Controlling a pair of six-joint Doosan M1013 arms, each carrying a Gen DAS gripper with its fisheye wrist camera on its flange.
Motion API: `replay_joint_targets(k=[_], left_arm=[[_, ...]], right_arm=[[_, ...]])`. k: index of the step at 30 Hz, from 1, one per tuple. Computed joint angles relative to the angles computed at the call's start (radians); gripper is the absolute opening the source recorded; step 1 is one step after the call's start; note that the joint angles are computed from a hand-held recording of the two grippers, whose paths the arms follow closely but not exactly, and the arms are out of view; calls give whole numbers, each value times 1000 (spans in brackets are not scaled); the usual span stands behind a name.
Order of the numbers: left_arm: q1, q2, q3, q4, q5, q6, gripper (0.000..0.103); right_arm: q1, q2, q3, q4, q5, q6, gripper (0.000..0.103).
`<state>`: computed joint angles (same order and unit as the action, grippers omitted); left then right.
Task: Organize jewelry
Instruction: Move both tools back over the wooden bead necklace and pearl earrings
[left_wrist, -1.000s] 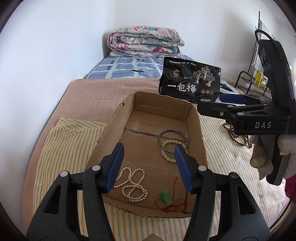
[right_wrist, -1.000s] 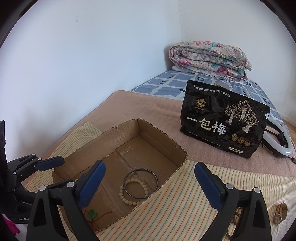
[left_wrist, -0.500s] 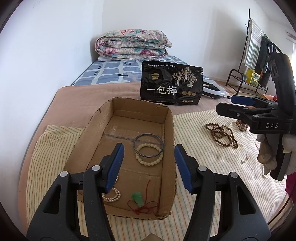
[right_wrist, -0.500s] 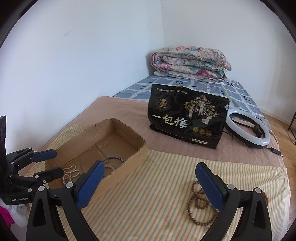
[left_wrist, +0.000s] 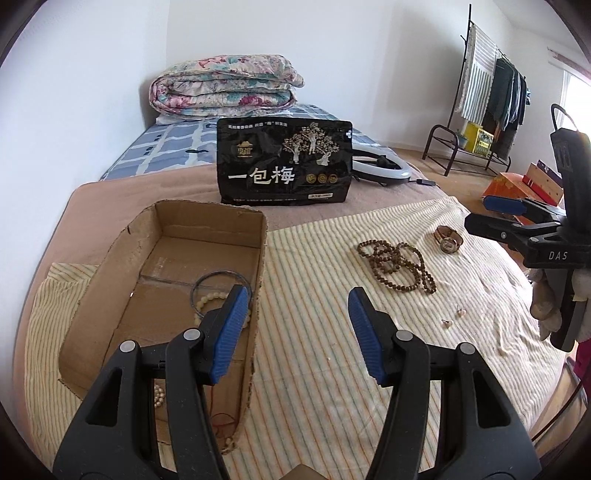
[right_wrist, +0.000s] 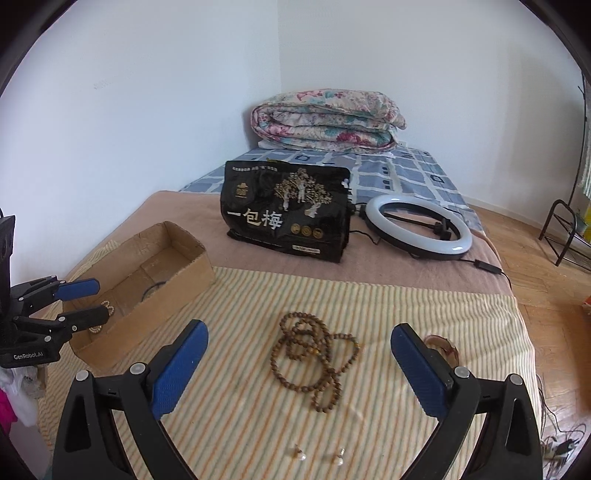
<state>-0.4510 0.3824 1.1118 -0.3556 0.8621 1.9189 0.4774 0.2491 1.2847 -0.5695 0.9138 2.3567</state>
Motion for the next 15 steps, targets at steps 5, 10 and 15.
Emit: replay_joint_targets(k=[5,10,15], left_arm=[[-21,9,-11,-13,12,15,58],[-40,26,-29,-16,29,20,58],[-55,45,-46,-27,52,17,58]], right_arm=[[-4,-47,76,3,17,38,101],[2,-84,148,21,24,60,100],[8,-107,200,20,40,86,98]])
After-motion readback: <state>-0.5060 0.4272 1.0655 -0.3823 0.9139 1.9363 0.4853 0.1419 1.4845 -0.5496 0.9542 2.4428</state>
